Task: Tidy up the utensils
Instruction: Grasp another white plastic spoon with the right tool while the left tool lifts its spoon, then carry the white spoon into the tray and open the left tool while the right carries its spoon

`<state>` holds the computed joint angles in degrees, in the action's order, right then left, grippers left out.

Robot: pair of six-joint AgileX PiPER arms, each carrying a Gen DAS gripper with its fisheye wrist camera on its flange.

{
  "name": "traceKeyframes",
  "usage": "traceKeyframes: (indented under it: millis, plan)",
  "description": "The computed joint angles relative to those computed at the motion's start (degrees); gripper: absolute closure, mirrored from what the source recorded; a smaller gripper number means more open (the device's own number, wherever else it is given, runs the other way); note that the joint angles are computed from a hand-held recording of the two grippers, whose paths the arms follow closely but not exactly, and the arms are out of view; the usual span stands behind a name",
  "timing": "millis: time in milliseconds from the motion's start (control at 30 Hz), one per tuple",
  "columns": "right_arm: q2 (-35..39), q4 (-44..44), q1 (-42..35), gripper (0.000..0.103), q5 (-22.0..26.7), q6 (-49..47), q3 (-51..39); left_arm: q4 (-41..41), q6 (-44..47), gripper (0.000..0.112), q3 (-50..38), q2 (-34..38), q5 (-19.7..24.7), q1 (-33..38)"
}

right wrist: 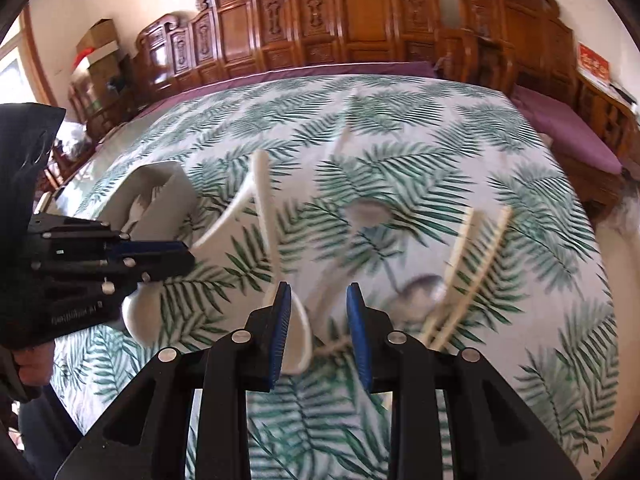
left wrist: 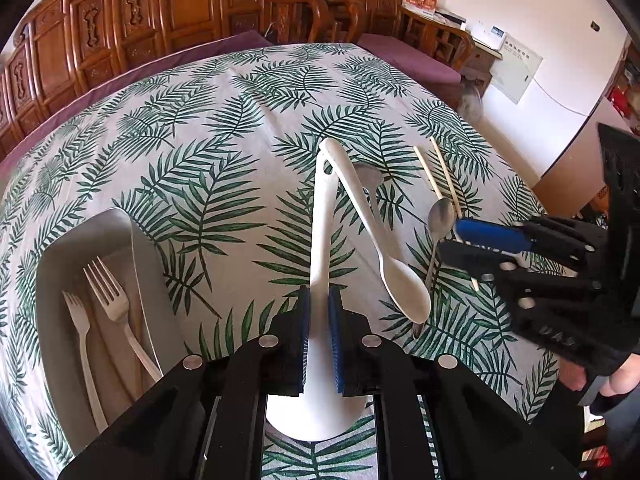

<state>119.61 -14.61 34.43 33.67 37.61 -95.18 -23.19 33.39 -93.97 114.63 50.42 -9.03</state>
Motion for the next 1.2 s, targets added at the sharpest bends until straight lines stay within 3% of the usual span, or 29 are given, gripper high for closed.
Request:
traceKeyframes:
  millis: [400, 467, 533, 900, 1200]
  plan:
    - [11.43, 11.26, -1.85, 0.072, 7.05, -13.43, -16.22, -0.05, -0.36, 0.104, -0.56, -1.21, 1.55, -1.01]
    - [11.40, 12.70, -2.21, 0.090, 6.98, -14.77, -16.04, 0.62, -0.88, 0.104, -0.52, -1.40, 1.38, -1.10]
    - [10.22, 13.43, -2.37, 0.094, 5.84, -15.36, -14.50, 1.48, -1.39, 0.104, -0.48, -1.40, 1.05, -1.07]
    - [1.54, 13.66, -1.61, 0.099, 2.28, -13.74, -6.54, -1.51, 1.86, 0.104, 2.44, -5.15, 1.36, 2.09]
    - [-0.18, 12.25, 0.46, 0.099, 1.29, -10.63, -5.83, -3.68, 5.32, 0.104, 3.17, -9.42, 3.18, 7.55]
